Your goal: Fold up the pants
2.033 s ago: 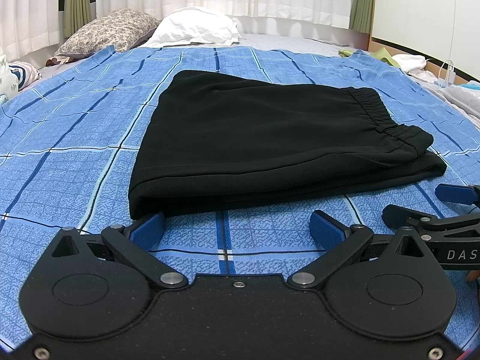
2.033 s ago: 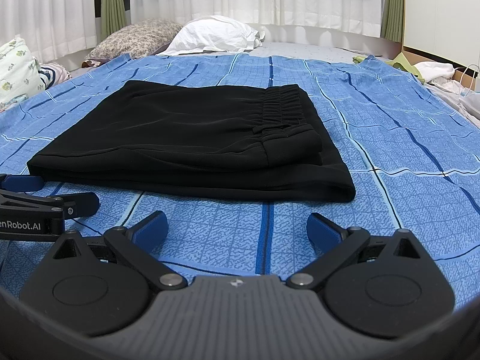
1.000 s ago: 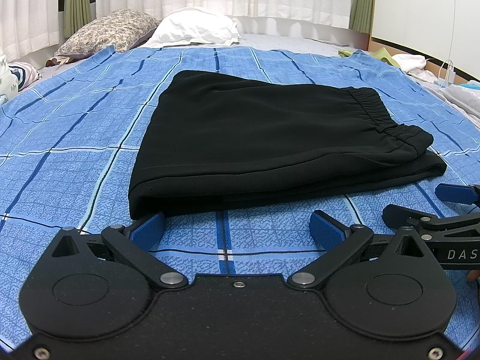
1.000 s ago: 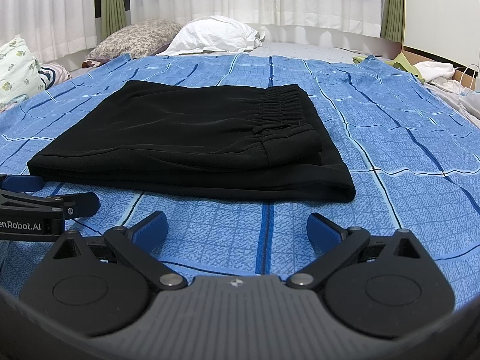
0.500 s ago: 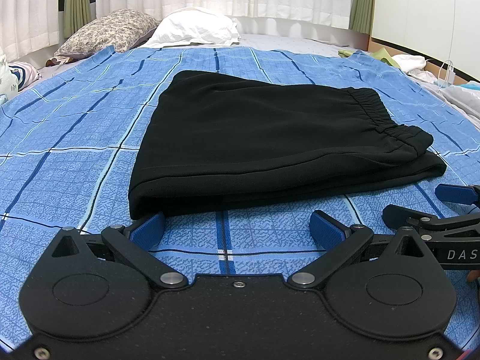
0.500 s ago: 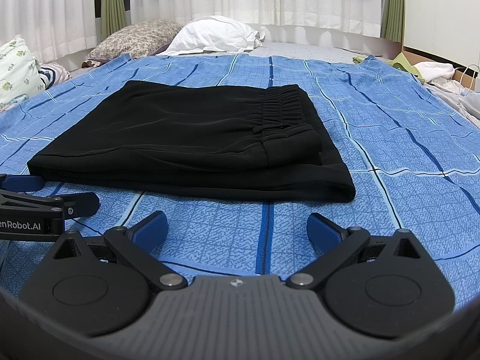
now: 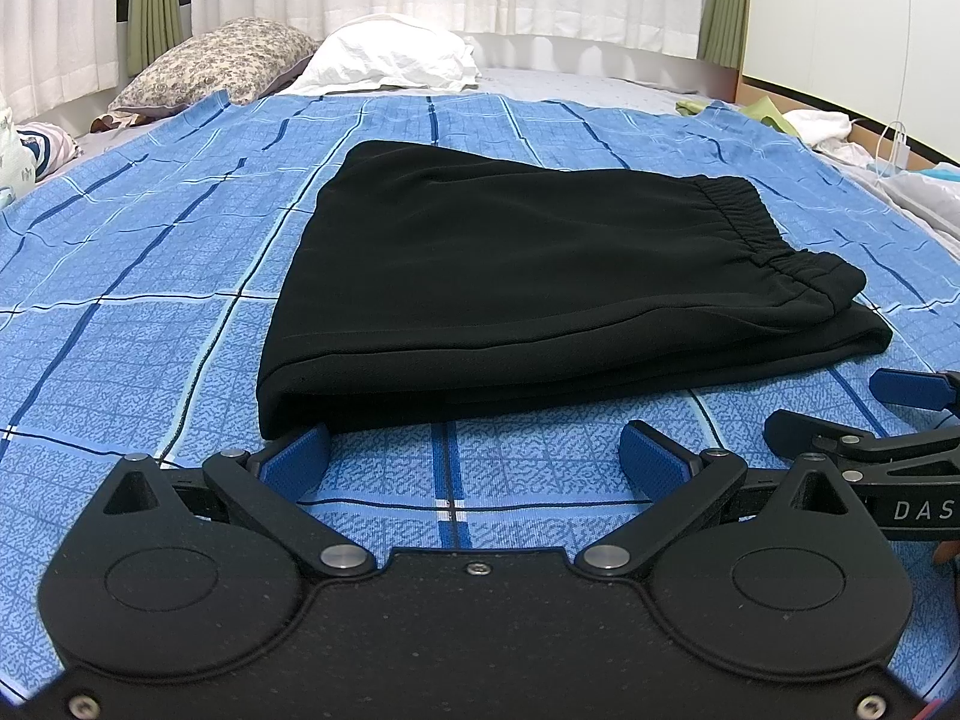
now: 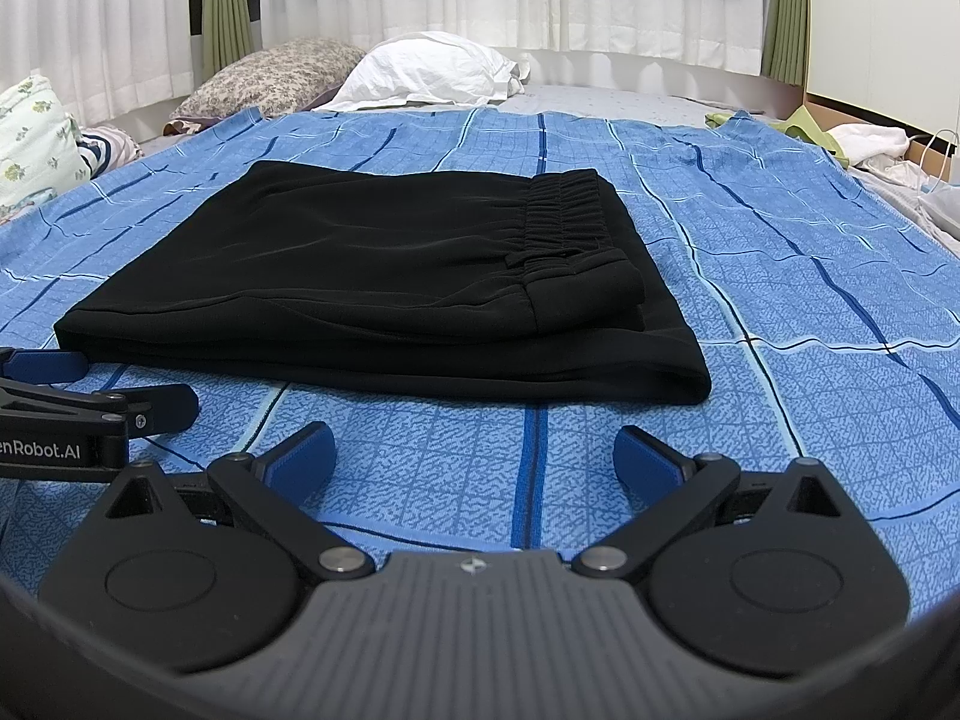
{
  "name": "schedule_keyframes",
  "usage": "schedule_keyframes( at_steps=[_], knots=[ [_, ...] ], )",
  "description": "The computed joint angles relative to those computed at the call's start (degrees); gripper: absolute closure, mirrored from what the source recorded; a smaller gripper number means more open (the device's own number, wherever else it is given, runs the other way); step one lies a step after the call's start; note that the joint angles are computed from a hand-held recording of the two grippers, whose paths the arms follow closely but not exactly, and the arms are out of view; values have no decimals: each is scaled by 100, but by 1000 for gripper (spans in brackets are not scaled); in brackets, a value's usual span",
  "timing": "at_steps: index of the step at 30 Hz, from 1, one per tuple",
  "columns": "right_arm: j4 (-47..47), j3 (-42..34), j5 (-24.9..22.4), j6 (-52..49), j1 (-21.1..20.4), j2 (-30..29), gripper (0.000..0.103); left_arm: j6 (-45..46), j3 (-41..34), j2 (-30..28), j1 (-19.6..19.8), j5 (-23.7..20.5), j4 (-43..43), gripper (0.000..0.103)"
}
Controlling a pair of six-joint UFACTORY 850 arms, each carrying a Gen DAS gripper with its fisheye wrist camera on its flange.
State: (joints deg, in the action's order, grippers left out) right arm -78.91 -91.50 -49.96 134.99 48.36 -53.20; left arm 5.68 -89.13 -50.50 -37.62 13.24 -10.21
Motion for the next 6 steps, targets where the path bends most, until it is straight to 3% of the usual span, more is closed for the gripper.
schedule_keyframes(
  at_steps=[6],
  knots=[
    [5, -4, -1, -6, 1, -2, 0, 53, -18, -8, -1, -11, -44, 0]
  ],
)
